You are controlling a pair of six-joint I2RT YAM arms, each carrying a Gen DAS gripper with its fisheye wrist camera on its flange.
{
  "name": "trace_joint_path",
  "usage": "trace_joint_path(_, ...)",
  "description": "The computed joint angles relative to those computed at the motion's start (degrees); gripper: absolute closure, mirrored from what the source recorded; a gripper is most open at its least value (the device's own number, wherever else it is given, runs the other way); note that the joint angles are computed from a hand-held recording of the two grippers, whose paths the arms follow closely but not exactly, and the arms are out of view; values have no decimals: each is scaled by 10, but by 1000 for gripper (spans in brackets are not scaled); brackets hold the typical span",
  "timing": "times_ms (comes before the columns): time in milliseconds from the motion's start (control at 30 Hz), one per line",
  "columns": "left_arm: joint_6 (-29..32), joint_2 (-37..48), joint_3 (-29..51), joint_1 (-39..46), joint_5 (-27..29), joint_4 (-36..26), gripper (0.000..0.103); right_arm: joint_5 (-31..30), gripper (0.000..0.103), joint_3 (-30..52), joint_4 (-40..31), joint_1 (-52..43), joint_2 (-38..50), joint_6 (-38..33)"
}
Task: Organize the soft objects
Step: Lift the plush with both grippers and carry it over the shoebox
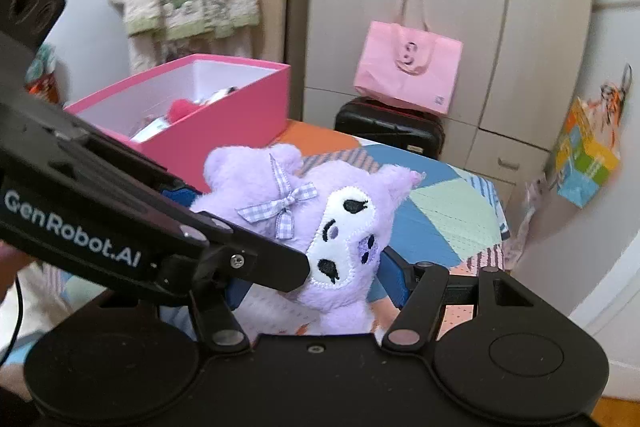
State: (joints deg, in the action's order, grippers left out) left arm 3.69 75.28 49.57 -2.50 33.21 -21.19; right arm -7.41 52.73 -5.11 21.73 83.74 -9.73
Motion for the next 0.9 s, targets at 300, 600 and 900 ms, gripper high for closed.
trace_joint_path(300, 118, -108, -18, 141, 110, -131, 64, 49, 34, -40, 4, 100, -91, 4)
trace_joint_path(600, 210, -115, 11, 284, 193, -167, 64, 6, 33, 37, 27, 156, -28, 31)
trace_joint_path(900, 170, 0, 69, 315, 183, -70, 64, -8, 33, 170, 58, 172, 118, 33)
